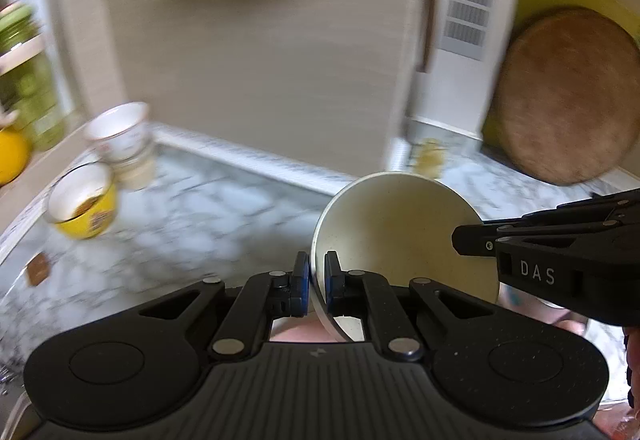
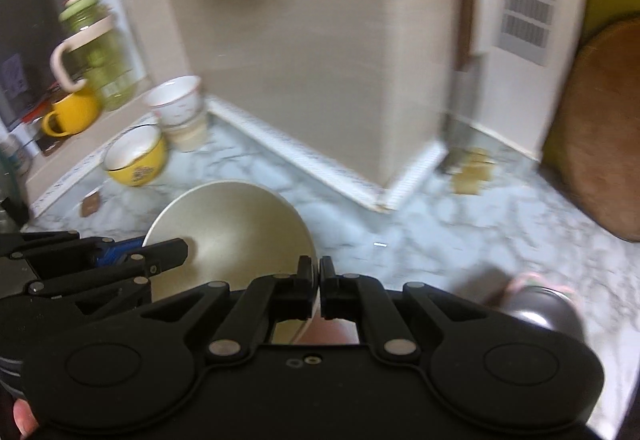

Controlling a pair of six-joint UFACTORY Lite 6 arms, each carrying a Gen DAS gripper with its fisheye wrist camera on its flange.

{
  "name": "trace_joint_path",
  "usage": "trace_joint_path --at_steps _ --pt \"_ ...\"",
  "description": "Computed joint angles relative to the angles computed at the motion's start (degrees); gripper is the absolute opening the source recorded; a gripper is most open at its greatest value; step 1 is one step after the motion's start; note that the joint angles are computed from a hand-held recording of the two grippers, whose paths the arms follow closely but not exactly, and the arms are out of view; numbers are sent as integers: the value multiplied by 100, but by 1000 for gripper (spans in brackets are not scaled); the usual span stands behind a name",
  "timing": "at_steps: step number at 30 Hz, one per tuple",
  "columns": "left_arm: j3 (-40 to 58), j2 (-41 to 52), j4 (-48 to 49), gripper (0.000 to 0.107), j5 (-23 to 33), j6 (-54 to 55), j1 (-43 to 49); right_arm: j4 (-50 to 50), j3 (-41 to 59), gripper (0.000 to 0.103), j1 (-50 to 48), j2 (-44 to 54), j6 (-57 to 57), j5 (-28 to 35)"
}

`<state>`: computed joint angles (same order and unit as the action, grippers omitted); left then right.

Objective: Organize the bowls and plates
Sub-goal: 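Lift the cream bowl with the left tool and carry it over the pot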

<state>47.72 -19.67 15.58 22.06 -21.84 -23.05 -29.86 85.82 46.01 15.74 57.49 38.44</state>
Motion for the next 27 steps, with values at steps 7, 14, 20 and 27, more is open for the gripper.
trace_joint_path --at_steps 7,14,20,27 --pt "1295 1555 1689 7 316 -2381 -1712 196 -1888 6 -979 -1729 -377 -215" --pt "2782 3128 1825 7 529 -2790 -2579 917 -3181 6 -2273 -3026 -1558 -406" --pt "4110 4417 1585 7 811 -2651 -2945 1697 -3748 6 -3398 -3343 -2704 -696" --pt "5033 5397 1310 7 1138 -2414 -3016 2787 -4045 6 -4187 -2989 -4028 -1100"
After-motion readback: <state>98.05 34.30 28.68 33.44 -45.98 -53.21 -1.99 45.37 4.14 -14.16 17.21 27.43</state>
